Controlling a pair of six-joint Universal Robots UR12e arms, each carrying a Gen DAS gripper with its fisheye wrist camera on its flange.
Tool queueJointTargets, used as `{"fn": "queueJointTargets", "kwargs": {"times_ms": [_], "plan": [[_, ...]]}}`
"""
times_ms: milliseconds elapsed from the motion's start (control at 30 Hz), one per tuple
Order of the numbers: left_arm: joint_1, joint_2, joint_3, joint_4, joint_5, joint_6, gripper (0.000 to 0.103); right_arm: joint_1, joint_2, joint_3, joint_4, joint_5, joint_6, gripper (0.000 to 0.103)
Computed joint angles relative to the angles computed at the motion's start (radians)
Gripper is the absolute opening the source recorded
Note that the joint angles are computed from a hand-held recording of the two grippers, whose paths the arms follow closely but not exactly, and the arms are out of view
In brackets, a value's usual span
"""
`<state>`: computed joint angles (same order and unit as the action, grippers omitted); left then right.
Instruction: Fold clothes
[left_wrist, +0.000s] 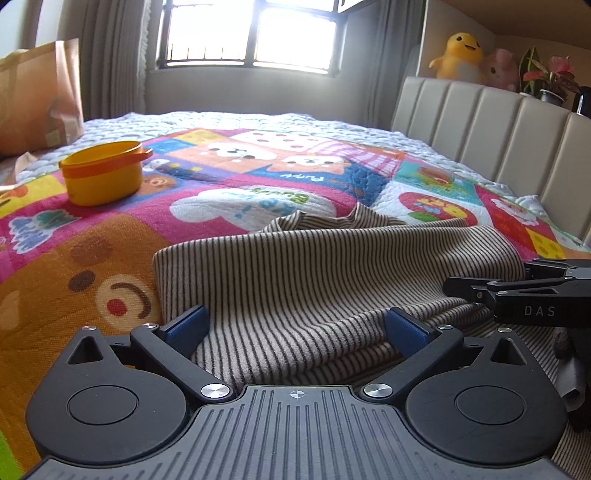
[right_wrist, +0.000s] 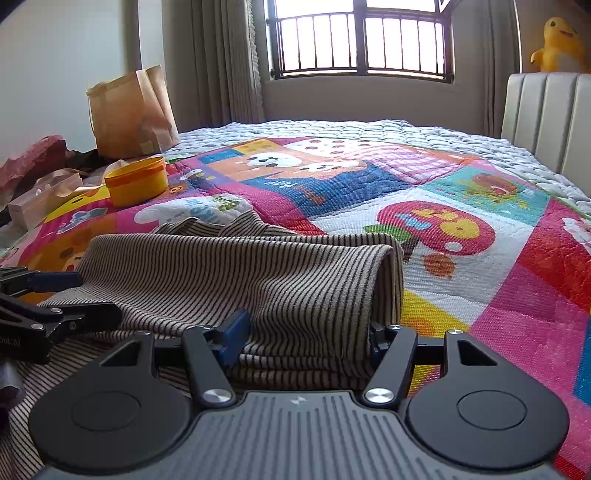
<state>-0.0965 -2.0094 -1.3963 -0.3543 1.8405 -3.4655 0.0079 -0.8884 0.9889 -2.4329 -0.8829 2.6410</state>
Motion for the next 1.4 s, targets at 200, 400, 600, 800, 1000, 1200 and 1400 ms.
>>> {"fn": "queueJointTargets", "kwargs": {"times_ms": [200, 400, 600, 800, 1000, 1200, 1400], "plan": [[0.001, 0.001, -0.004, 0.008, -0.004, -0.002, 0.103, 0.000, 0.000, 0.000, 0.000, 0.000, 0.001, 0.061], [0.004, 0.004, -0.012, 0.026, -0.016, -0.011, 0.103, 0.001, -0.002, 0.004, -0.007, -0.006, -0.001, 0.061], [0.009, 0.007, -0.020, 0.044, -0.031, -0.022, 0.103, 0.005, -0.004, 0.008, -0.015, -0.023, -0.008, 0.062], [0.011, 0.010, -0.028, 0.059, -0.039, -0.030, 0.103, 0.010, -0.010, 0.020, -0.038, -0.046, -0.018, 0.062], [0.013, 0.013, -0.033, 0.068, -0.047, -0.039, 0.103, 0.017, -0.011, -0.005, 0.015, -0.075, -0.052, 0.062], [0.017, 0.015, -0.039, 0.080, -0.062, -0.054, 0.103, 0.016, 0.009, -0.055, -0.102, -0.044, 0.079, 0.063], [0.017, 0.013, -0.037, 0.079, -0.063, -0.054, 0.103, 0.027, 0.096, -0.218, 0.171, -0.104, 0.094, 0.066]]}}
